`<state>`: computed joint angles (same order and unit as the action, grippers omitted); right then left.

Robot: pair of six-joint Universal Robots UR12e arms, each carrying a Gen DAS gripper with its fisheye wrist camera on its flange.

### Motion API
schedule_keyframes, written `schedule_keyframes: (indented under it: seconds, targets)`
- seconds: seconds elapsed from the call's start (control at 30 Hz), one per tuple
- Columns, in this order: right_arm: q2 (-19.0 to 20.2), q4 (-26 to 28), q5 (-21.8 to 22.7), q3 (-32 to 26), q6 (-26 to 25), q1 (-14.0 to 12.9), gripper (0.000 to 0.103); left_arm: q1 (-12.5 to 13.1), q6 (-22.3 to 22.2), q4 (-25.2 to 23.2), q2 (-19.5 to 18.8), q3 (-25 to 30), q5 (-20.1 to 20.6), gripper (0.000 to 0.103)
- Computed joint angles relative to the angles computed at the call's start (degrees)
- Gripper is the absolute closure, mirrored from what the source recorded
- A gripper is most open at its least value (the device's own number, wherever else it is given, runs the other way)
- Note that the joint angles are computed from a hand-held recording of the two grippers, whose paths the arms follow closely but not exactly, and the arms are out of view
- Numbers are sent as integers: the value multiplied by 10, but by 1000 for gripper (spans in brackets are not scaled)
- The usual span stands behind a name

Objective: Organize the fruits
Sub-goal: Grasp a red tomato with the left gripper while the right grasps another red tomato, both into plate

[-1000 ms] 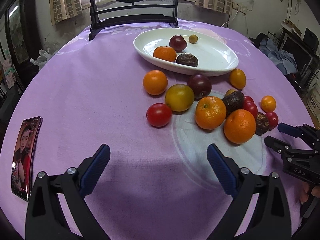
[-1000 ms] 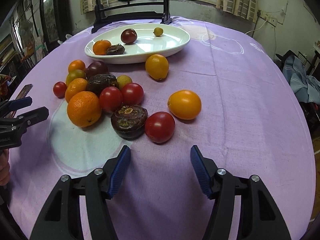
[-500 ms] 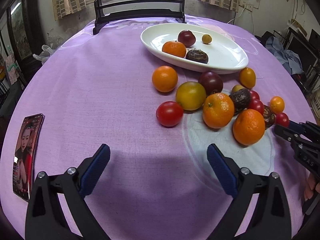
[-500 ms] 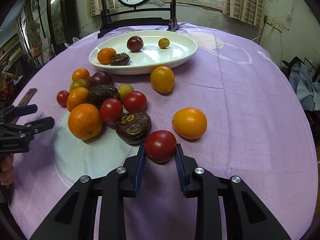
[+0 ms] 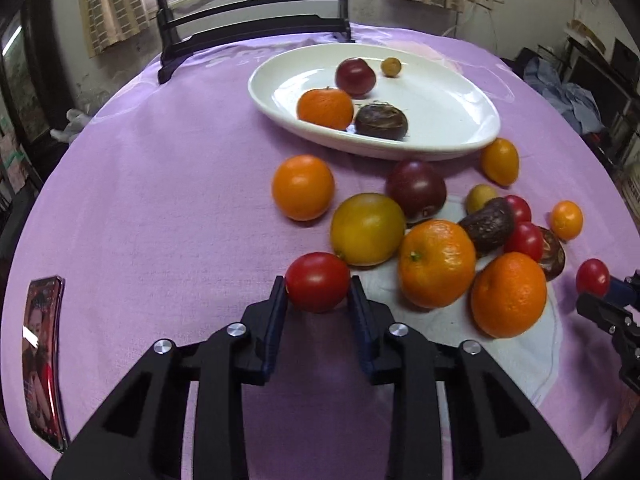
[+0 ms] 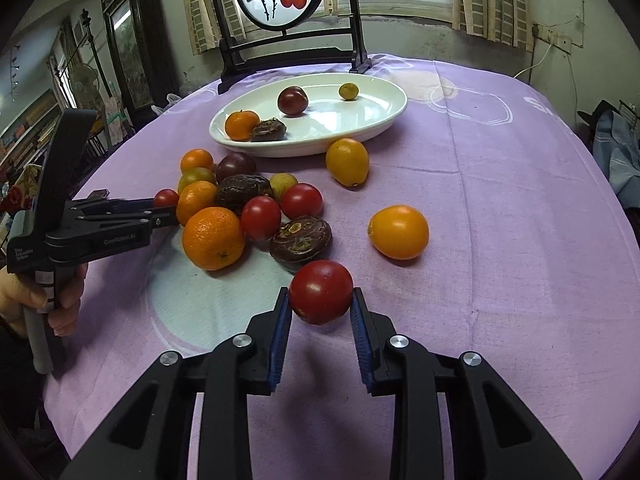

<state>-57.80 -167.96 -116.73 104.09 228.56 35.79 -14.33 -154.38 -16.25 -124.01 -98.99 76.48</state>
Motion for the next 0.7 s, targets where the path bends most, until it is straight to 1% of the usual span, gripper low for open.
schedule_keyframes:
  seconds: [0.1, 0.2, 0.3, 0.37, 0.47, 0.57, 0.63, 0.7]
  targets:
    - [-2, -5, 0, 0, -3, 2, 73, 1, 15, 20, 8, -13, -5, 73]
    - [-4, -13, -6, -3, -13, 4, 73, 10, 22, 21, 25, -23, -43, 73]
    - [-7, -28, -22, -10, -37, 4, 73, 17, 24, 18, 38, -19, -85, 73]
    - [-8, -34, -31, -19, -56, 2, 73, 15, 18, 27, 40, -13, -91, 73]
    - [-3, -33, -51, -39, -81, -4, 73, 9, -1, 26, 33, 10, -92, 73]
    - [7, -20, -67, -62, -99, -12, 73, 0, -28, 28, 17, 39, -83, 73]
    - [15, -7, -55, -77, -110, -22, 73, -11, -44, 31, 0, 63, -54, 73]
    - [24, 5, -50, -92, -117, -29, 73, -20, -57, 15, -19, 92, -33, 73]
